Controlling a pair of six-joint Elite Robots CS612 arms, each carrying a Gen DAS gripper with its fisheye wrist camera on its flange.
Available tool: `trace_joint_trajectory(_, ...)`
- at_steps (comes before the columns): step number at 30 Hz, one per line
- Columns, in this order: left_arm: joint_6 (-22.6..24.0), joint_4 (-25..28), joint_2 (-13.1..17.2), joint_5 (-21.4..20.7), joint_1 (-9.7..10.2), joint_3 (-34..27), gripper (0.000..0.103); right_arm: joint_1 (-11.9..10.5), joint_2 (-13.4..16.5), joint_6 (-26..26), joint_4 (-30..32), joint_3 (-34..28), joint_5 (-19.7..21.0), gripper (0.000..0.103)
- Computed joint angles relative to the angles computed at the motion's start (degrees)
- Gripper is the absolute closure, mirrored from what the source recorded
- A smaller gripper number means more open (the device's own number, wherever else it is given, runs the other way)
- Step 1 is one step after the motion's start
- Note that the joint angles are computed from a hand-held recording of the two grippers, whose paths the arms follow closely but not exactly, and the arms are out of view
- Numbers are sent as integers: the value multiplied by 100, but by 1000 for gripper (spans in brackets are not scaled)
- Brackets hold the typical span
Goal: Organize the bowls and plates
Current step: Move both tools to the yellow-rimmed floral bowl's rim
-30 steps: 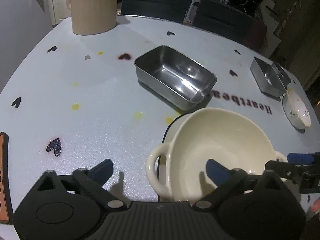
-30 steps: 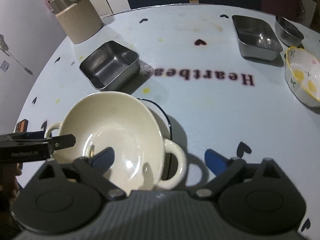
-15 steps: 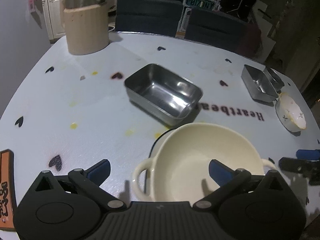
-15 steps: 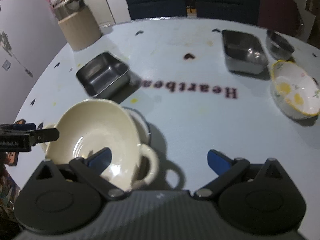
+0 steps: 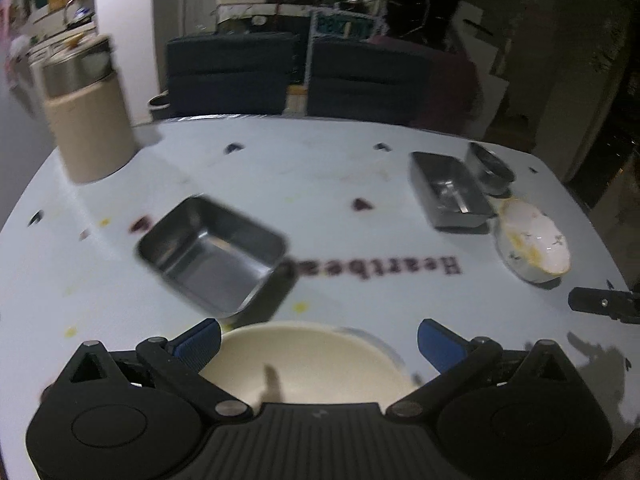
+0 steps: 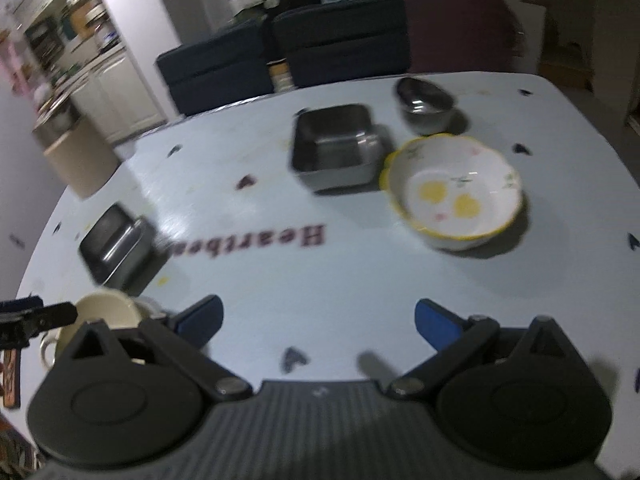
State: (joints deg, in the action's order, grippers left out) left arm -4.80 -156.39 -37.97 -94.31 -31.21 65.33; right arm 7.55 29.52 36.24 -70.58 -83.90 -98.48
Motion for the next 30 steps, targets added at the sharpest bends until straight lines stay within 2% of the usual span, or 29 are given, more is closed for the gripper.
trace_joint_trajectory(11,-253,-155,370,-418,-351,-626,0,-310,248,257,240,-536,-581,0)
trace_joint_trajectory(20,-687,-133,784,-844,-560,-1240,0,-507,360,472,278,-562,-962,0)
trace_joint_trajectory(24,-737,-161,995,-801,-643,-1519,0,-586,393,495,325,-471,-985,0)
trace_joint_trajectory(30,-516,19,1411,-585,-717,-2148,2,-692,387,988,484,-246,-963,3)
